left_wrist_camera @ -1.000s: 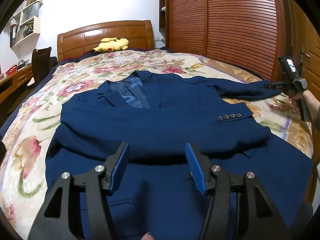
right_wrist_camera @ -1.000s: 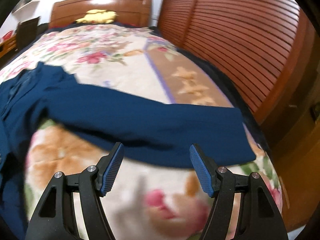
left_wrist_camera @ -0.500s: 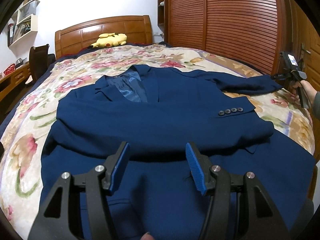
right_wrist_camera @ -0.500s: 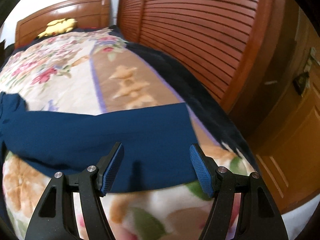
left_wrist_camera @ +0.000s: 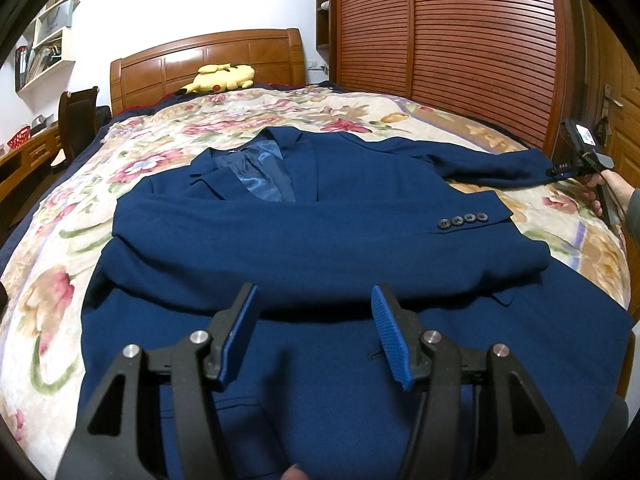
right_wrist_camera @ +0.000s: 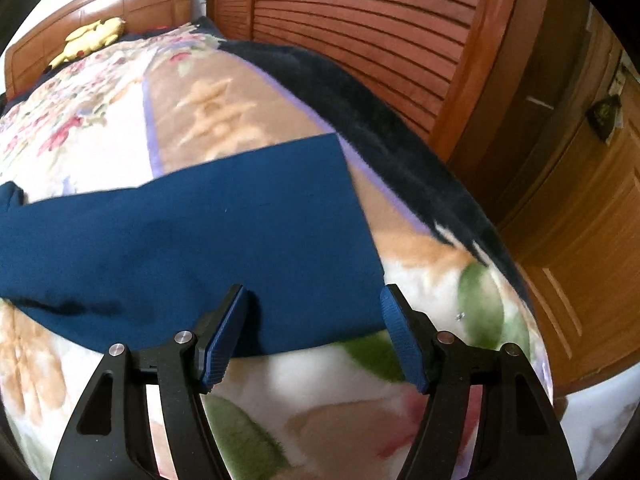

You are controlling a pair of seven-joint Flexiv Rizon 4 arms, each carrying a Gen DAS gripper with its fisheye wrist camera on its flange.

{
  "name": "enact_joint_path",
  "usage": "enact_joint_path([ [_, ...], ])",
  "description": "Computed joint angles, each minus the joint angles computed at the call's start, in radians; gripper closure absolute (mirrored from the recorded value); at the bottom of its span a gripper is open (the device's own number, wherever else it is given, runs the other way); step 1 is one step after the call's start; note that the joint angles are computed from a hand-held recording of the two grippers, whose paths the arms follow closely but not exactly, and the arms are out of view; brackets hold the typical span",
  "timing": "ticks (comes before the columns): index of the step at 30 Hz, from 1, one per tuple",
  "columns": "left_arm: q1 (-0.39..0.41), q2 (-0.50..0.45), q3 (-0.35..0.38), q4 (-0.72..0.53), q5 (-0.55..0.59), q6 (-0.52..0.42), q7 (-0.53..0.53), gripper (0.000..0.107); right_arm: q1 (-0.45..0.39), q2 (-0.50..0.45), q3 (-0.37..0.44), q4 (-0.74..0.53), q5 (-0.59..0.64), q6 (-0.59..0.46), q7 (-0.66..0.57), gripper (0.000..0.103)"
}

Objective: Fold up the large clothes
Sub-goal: 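Move the right gripper to the other sleeve cuff and close on it, then lift the held sleeve and lay it across the jacket front, opening the right gripper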

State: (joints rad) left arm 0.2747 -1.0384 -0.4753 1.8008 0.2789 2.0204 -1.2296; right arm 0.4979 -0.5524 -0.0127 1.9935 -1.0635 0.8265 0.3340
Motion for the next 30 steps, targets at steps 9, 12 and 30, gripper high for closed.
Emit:
enact_joint_path([
  [9,0.0,-0.001,0.0,-0.002,0.003,0.003,-0.002,0.05,0.012,-0.006,0.01,-0.004,-0.009,-0.004,-0.03,0.085],
  [12,0.007,-0.004,-0.004,0.001,0.01,0.014,-0.008,0.05,0.026,-0.012,0.027,-0.023,0.021,-0.025,-0.098,0.097],
  [30,0.057,0.057,0.028,0.079,0.086,0.084,-0.072,0.05,0.23,-0.105,0.015,-0.357,-0.108,-0.037,-0.28,0.099],
])
